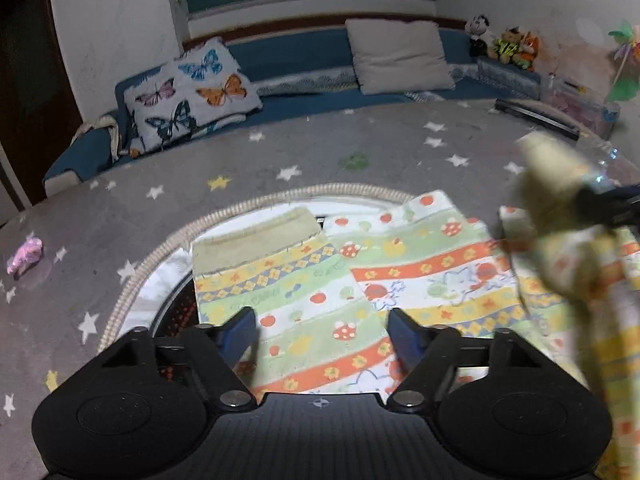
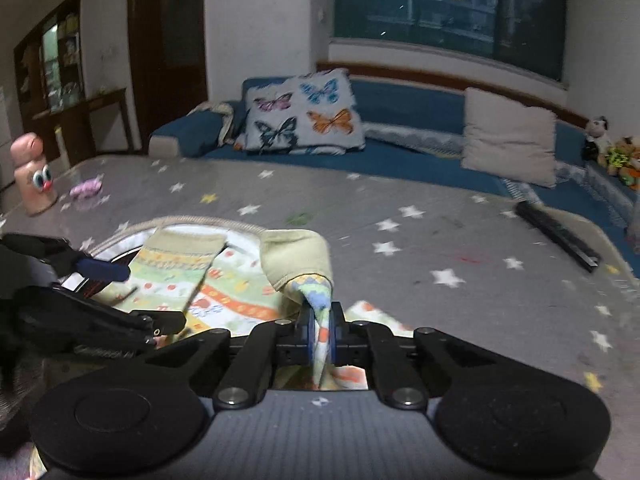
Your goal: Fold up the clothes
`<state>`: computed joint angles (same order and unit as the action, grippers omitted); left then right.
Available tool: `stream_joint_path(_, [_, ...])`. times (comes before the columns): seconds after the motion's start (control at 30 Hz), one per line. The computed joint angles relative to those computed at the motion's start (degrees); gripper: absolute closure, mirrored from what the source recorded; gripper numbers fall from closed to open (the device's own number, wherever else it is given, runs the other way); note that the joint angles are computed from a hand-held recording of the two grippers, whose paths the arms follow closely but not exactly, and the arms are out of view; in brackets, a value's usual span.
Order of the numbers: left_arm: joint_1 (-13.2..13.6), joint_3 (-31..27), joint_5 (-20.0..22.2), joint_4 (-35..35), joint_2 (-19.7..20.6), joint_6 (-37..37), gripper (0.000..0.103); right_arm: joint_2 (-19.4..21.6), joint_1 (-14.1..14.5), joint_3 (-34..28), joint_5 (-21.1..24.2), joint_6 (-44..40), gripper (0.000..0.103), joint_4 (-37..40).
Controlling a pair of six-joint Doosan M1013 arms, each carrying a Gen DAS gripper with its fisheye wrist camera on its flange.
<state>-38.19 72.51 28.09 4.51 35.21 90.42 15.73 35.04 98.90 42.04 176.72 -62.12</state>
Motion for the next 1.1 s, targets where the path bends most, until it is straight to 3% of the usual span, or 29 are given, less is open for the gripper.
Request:
stream_joint_path(0.03, [0.2, 0.0, -0.5, -1.8, 0.1, 1.0, 0.039, -0.7, 0.2, 0.6, 0.6, 1.0, 0.097, -0.8])
stream_joint_path(0.07, [0.4, -0.1, -0.4, -3.3, 0.1, 2.2, 0.048, -1.2, 0.3, 1.2, 1.3, 1.9, 0.097, -1.3])
stream_joint_path(0.1, [0.4, -0.1, -0.5, -3.8, 0.1, 2.6, 0.063, -1.8, 0.5, 1.7, 2.0, 2.6, 0.097, -1.8])
stream_joint_path(0.2, [0.4, 0.3, -1.4, -3.4, -0.2, 2.9, 0.084, -3.6, 1.3, 3.6, 5.5, 5.6, 0.097, -3.2])
stream_joint_path(0.3, [0.5, 1.2, -2.6, -3.0, -0.7, 2.3, 0.097, -5.2, 1.9, 5.6, 8.9, 9.0, 0.097, -3.4])
stream_joint_path(0.5, [1.1, 4.2, -6.0, 2.3, -3.1, -5.3, 0.1, -8.0, 3.2, 9.6, 14.5, 13.9, 0.097, -1.5])
stream_joint_path(0.8, [3.0, 11.1, -11.0, 20.3, -8.6, -28.3, 0.1, -9.6, 5.4, 14.1, 18.4, 20.9, 0.097, 2.7])
stream_joint_path(1.0, [3.1, 12.7, -11.5, 15.7, -10.1, -22.1, 0.1, -10.0, 7.1, 15.0, 21.0, 24.3, 0.097, 3.9])
stream_joint_path(1.1, [2.5, 11.7, -10.6, 8.6, -9.4, -14.3, 0.098, -10.2, 7.8, 15.3, 22.7, 25.7, 0.097, 4.7])
